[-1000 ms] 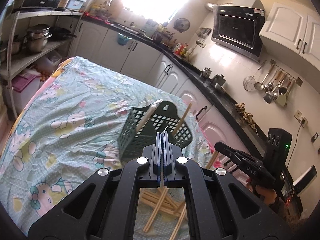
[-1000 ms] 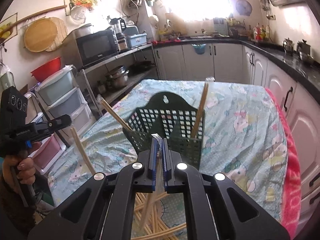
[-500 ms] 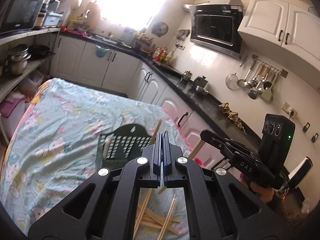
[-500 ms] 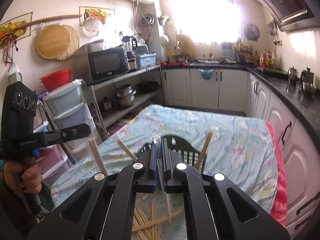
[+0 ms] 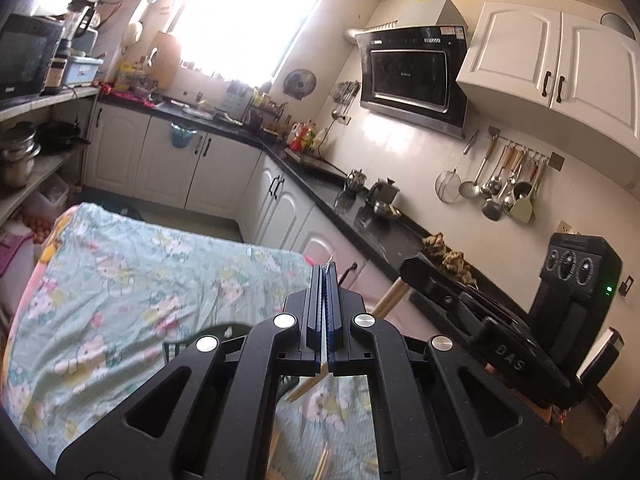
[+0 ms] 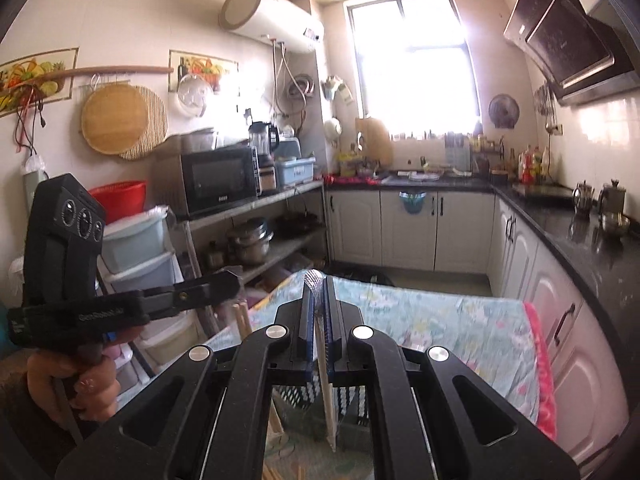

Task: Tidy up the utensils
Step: 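Lift the chopsticks with both grippers and carry them above the caddy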

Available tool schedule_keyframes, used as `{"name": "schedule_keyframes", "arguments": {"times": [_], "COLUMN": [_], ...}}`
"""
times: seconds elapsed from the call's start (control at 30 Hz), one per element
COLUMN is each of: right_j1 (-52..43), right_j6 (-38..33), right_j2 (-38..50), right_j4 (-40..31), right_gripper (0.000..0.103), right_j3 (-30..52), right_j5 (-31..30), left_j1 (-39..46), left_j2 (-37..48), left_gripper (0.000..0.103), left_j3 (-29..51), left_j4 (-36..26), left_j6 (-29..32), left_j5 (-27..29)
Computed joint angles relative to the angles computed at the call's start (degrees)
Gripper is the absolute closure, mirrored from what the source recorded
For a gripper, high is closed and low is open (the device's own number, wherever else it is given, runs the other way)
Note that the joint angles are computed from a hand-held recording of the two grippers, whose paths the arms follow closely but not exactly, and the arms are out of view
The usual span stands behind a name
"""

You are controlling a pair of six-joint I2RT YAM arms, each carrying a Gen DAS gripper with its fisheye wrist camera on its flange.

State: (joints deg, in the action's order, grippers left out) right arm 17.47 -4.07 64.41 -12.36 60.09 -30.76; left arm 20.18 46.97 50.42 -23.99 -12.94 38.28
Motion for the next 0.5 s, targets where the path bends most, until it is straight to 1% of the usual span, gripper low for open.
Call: {"name": "schedule_keyframes", "arguments": {"times": [0.27, 0.5], "right_j1": [-0.5, -1.3], "right_j6": [0.9, 2.6], "right_j2": [3.6, 5.9], "right_j4": [2.8, 6.0], "right_gripper": [0.099, 0.099], "right_j3": [4.7, 5.1], "right_j5": [0.9, 1.4], "left_j1": [-4.0, -5.9], "left_j2": [5.3, 9.2], "left_gripper": [0.103, 0.103], "left_j3": [5.1, 6.4], "left_j4": [3.5, 7.5], "left_j6": [-1.4, -2.2], "left_j5": [-5.1, -8.4]}}
